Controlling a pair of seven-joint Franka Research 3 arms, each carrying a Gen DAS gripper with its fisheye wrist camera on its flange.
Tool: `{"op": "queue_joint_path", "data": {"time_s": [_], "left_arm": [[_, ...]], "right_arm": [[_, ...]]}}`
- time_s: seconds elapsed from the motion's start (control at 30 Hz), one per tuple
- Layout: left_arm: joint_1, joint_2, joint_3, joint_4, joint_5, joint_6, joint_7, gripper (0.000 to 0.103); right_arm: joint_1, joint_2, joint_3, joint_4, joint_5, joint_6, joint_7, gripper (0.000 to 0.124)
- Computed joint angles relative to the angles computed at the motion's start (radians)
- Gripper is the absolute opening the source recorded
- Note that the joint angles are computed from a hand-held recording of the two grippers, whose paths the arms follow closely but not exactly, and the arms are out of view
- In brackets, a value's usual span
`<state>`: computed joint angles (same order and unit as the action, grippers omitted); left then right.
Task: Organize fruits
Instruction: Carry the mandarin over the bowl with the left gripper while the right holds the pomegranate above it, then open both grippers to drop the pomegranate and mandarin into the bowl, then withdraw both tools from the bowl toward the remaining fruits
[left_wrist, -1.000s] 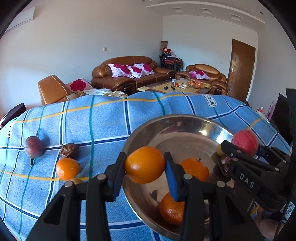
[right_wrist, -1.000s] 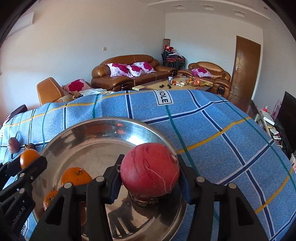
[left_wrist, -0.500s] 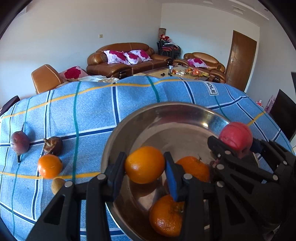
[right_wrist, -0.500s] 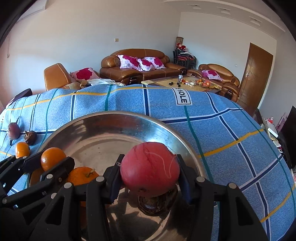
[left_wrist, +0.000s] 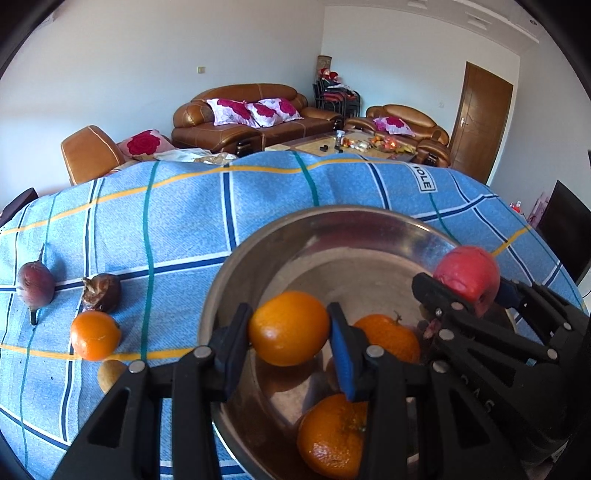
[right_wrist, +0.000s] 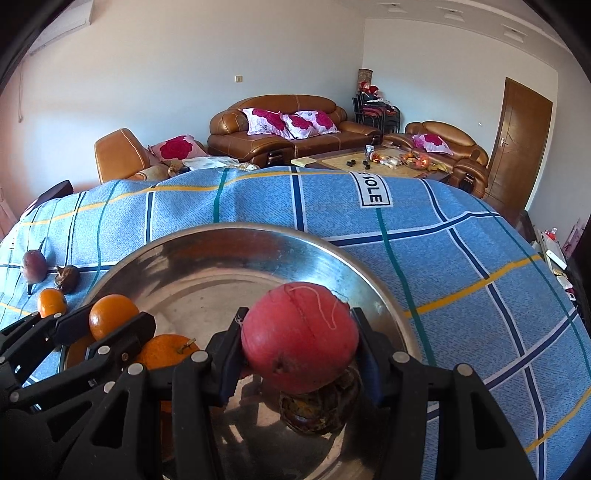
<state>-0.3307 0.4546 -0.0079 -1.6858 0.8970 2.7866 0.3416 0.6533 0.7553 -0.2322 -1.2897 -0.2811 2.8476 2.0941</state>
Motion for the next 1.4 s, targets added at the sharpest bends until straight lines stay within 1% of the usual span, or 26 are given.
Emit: {"op": "queue_joint_path", "data": {"time_s": [0.07, 0.17, 0.33, 0.4, 0.47, 0.53, 0.57, 0.6, 0.63, 0.67, 0.7, 0.73, 0.77, 0.8, 0.83, 0.93, 1.0, 1.1, 1.17, 1.23, 1.27, 1.33, 1.4], "left_arm": [[0.0, -0.002, 0.0, -0.003, 0.0, 0.001, -0.001, 0.043], [-0.001, -0.004, 0.002, -0.006, 0.002, 0.0, -0.006, 0.043], [0.002, -0.01, 0.0, -0.015, 0.005, 0.007, -0.009, 0.043], [0.003, -0.009, 0.0, -0.013, 0.005, 0.009, -0.01, 0.044], [0.002, -0.011, 0.001, -0.017, 0.012, 0.02, -0.013, 0.046], [-0.011, -0.015, 0.014, -0.018, 0.038, 0.021, -0.036, 0.057], [-0.026, -0.019, 0.029, -0.018, 0.068, 0.018, -0.071, 0.07], [-0.032, -0.025, 0.04, -0.027, 0.105, 0.046, -0.108, 0.08], [-0.038, -0.033, 0.05, -0.034, 0.142, 0.064, -0.144, 0.085], [-0.052, -0.043, 0.06, -0.038, 0.184, 0.054, -0.182, 0.097], [-0.072, -0.054, 0.076, -0.042, 0.249, 0.034, -0.239, 0.103], [-0.092, -0.066, 0.092, -0.047, 0.331, 0.02, -0.31, 0.103], [-0.1, -0.077, 0.096, -0.052, 0.388, 0.009, -0.354, 0.103], [-0.101, -0.089, 0.095, -0.06, 0.43, 0.003, -0.389, 0.103], [-0.098, -0.101, 0.09, -0.07, 0.462, -0.002, -0.422, 0.103], [-0.081, -0.144, 0.067, -0.114, 0.51, -0.046, -0.479, 0.103], [-0.075, -0.179, 0.052, -0.152, 0.553, -0.102, -0.518, 0.103], [-0.073, -0.227, 0.024, -0.208, 0.623, -0.211, -0.59, 0.103], [-0.058, -0.249, 0.001, -0.239, 0.651, -0.244, -0.617, 0.103], [-0.04, -0.265, -0.022, -0.261, 0.667, -0.261, -0.629, 0.103], [-0.034, -0.272, -0.035, -0.273, 0.676, -0.281, -0.638, 0.103], [-0.023, -0.285, -0.062, -0.293, 0.696, -0.32, -0.658, 0.103], [-0.003, -0.297, -0.087, -0.311, 0.717, -0.326, -0.67, 0.103]], "right_arm": [[0.002, -0.008, -0.003, -0.018, 0.001, 0.023, 0.007, 0.056], [-0.009, -0.015, 0.013, -0.033, 0.019, 0.048, -0.011, 0.056], [-0.039, -0.026, 0.052, -0.058, 0.082, 0.093, -0.054, 0.057], [-0.039, -0.031, 0.05, -0.073, 0.109, 0.119, -0.06, 0.057], [-0.006, -0.038, 0.005, -0.097, 0.121, 0.148, -0.032, 0.057], [0.054, -0.044, -0.08, -0.126, 0.118, 0.182, 0.028, 0.057], [0.091, -0.044, -0.132, -0.142, 0.113, 0.203, 0.062, 0.057], [0.131, -0.041, -0.189, -0.157, 0.111, 0.225, 0.1, 0.057], [0.169, -0.038, -0.243, -0.173, 0.113, 0.248, 0.133, 0.057], [0.202, -0.033, -0.289, -0.188, 0.122, 0.272, 0.159, 0.057], [0.238, -0.027, -0.339, -0.204, 0.139, 0.293, 0.184, 0.057], [0.28, -0.016, -0.396, -0.216, 0.158, 0.306, 0.21, 0.057], [0.314, -0.004, -0.445, -0.226, 0.179, 0.314, 0.23, 0.057], [0.339, 0.006, -0.48, -0.232, 0.201, 0.32, 0.244, 0.057], [0.345, 0.007, -0.491, -0.24, 0.22, 0.326, 0.245, 0.058], [0.334, 0.011, -0.478, -0.231, 0.269, 0.311, 0.224, 0.059], [0.326, 0.011, -0.468, -0.224, 0.292, 0.307, 0.203, 0.059], [0.35, 0.017, -0.494, -0.24, 0.321, 0.339, 0.182, 0.059], [0.396, 0.027, -0.545, -0.266, 0.347, 0.362, 0.174, 0.059], [0.458, 0.047, -0.615, -0.294, 0.38, 0.379, 0.174, 0.059], [0.485, 0.057, -0.646, -0.306, 0.398, 0.387, 0.172, 0.059], [0.543, 0.078, -0.708, -0.33, 0.434, 0.387, 0.167, 0.059], [0.589, 0.094, -0.755, -0.351, 0.464, 0.383, 0.155, 0.059]]}}
